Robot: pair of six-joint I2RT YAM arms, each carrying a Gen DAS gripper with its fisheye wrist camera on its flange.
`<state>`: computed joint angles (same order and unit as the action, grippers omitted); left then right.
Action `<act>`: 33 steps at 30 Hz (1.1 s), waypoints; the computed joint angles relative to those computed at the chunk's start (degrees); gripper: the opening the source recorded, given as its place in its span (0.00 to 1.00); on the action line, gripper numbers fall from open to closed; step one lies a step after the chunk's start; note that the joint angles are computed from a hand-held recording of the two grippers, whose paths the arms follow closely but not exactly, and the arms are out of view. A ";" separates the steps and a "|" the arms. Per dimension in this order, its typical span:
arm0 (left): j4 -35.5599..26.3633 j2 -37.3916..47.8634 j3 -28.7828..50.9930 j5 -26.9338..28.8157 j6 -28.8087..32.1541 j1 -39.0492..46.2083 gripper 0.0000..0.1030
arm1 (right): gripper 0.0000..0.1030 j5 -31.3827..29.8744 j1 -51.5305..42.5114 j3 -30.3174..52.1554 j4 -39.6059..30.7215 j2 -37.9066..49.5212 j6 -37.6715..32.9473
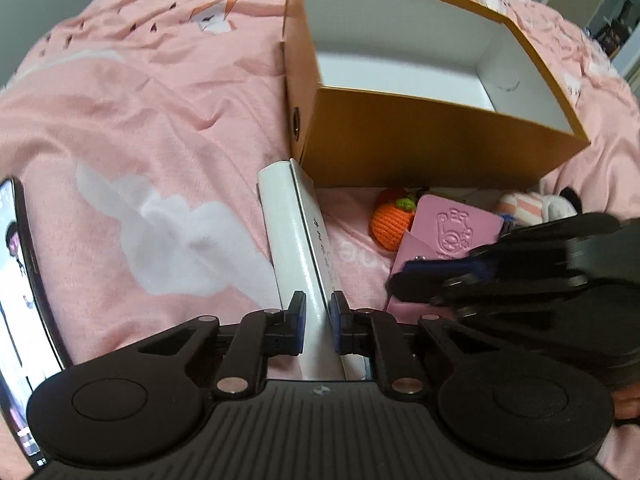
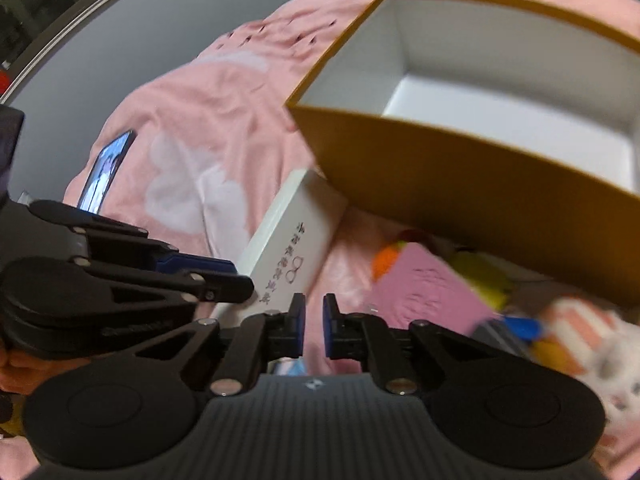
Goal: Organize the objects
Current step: 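Grasp the long white case with the left tool while the right tool grasps the small gold box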
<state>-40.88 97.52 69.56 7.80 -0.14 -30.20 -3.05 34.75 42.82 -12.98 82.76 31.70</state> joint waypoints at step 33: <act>7.26 -3.45 -4.16 0.58 -3.27 -0.01 0.32 | 0.19 -3.82 -0.28 2.45 -7.38 -1.94 -3.84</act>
